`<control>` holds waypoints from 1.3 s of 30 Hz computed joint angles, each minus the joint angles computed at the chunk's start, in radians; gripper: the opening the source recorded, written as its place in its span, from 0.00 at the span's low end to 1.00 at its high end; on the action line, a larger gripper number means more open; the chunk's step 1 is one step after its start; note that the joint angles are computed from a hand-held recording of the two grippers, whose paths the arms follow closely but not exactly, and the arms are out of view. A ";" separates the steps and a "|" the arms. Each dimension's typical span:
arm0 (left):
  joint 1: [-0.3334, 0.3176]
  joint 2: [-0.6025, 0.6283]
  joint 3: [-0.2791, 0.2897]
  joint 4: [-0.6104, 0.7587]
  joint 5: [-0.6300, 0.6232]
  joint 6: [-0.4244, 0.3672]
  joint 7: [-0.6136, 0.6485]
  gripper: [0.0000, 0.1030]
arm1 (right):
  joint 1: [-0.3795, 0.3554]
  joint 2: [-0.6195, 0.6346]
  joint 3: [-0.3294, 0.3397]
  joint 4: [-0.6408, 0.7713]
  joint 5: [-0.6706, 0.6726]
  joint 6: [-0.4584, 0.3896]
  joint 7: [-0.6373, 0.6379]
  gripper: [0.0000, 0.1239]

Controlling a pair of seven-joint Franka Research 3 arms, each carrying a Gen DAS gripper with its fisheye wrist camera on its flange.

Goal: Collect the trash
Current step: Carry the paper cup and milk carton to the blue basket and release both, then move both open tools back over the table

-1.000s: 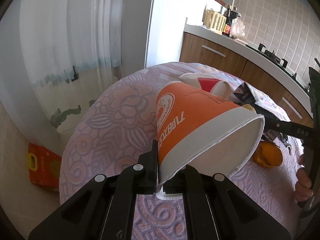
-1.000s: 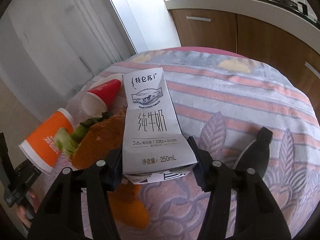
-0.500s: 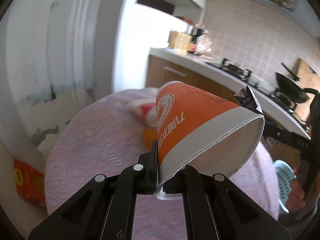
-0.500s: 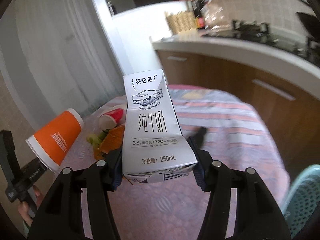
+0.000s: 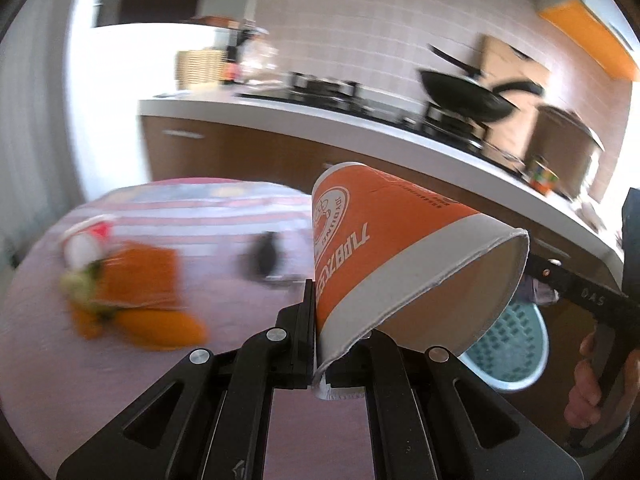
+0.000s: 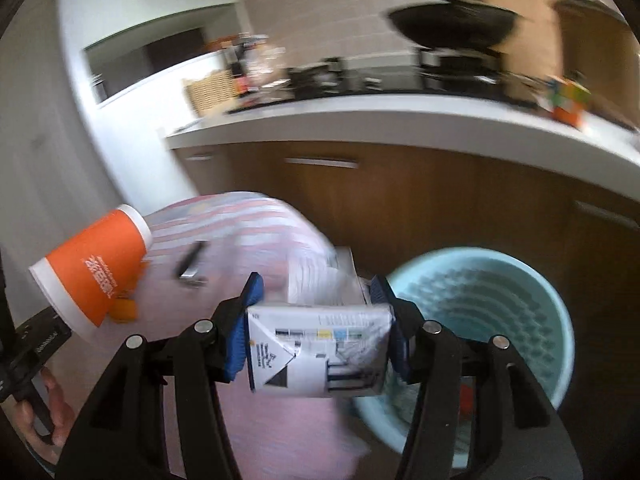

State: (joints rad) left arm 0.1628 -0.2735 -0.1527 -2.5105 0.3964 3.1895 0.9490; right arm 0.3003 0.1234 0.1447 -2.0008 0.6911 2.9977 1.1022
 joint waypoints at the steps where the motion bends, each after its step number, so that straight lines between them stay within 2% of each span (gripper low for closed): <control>1: -0.022 0.018 0.004 0.015 -0.004 -0.002 0.008 0.01 | -0.006 -0.002 -0.011 -0.011 -0.003 -0.001 0.014 0.42; 2: -0.054 0.043 0.016 0.036 -0.014 -0.005 0.025 0.01 | -0.012 0.001 -0.023 -0.018 -0.009 0.000 0.035 0.42; 4: -0.162 0.103 0.072 0.085 -0.070 -0.017 0.090 0.01 | -0.034 -0.003 -0.029 -0.040 0.010 -0.006 0.035 0.42; 6: -0.273 0.163 0.130 0.136 -0.177 -0.035 0.195 0.01 | -0.038 0.009 -0.056 -0.058 -0.036 0.003 0.095 0.42; 8: -0.318 0.210 0.134 0.178 -0.283 -0.050 0.292 0.01 | -0.038 0.018 -0.078 -0.069 -0.097 0.012 0.162 0.42; 9: -0.336 0.232 0.129 0.197 -0.345 -0.059 0.348 0.01 | -0.053 0.015 -0.073 -0.079 -0.088 0.015 0.155 0.42; 10: -0.337 0.247 0.115 0.213 -0.373 -0.064 0.376 0.01 | -0.072 0.019 -0.062 -0.078 -0.063 0.015 0.133 0.42; 12: -0.326 0.298 0.079 0.271 -0.348 -0.085 0.362 0.01 | -0.101 0.023 -0.045 -0.081 -0.010 0.021 0.093 0.42; 15: -0.307 0.360 0.030 0.343 -0.323 -0.129 0.357 0.01 | -0.093 0.037 -0.074 -0.087 -0.073 0.027 0.156 0.42; 17: -0.303 0.392 0.012 0.380 -0.275 -0.156 0.328 0.02 | -0.116 0.047 -0.063 -0.081 -0.053 0.009 0.148 0.42; 18: -0.298 0.412 -0.003 0.402 -0.265 -0.171 0.330 0.07 | -0.120 0.052 -0.065 -0.077 -0.055 -0.003 0.159 0.42; 19: -0.291 0.424 -0.017 0.414 -0.263 -0.180 0.337 0.26 | -0.124 0.052 -0.066 -0.078 -0.055 -0.010 0.164 0.46; 20: -0.292 0.430 -0.018 0.422 -0.245 -0.190 0.326 0.39 | -0.134 0.054 -0.064 -0.076 -0.044 -0.021 0.161 0.49; 21: -0.307 0.433 -0.001 0.422 -0.197 -0.188 0.285 0.59 | -0.148 0.054 -0.052 -0.076 -0.013 -0.024 0.137 0.50; 22: -0.319 0.435 0.012 0.417 -0.152 -0.178 0.253 0.61 | -0.154 0.054 -0.049 -0.076 0.002 -0.024 0.127 0.50; 24: -0.286 0.435 -0.028 0.414 -0.182 -0.188 0.303 0.61 | -0.156 0.054 -0.052 -0.079 0.009 -0.023 0.123 0.50; 26: -0.285 0.434 -0.027 0.408 -0.173 -0.188 0.294 0.61 | -0.154 0.054 -0.054 -0.077 0.010 -0.025 0.129 0.50; 34: -0.233 0.381 -0.057 0.332 -0.274 -0.143 0.349 0.61 | -0.140 0.042 -0.044 -0.076 0.027 -0.040 0.101 0.50; 39: -0.219 0.296 -0.040 0.236 -0.352 -0.079 0.371 0.61 | -0.112 0.024 -0.026 -0.074 0.037 -0.026 0.065 0.50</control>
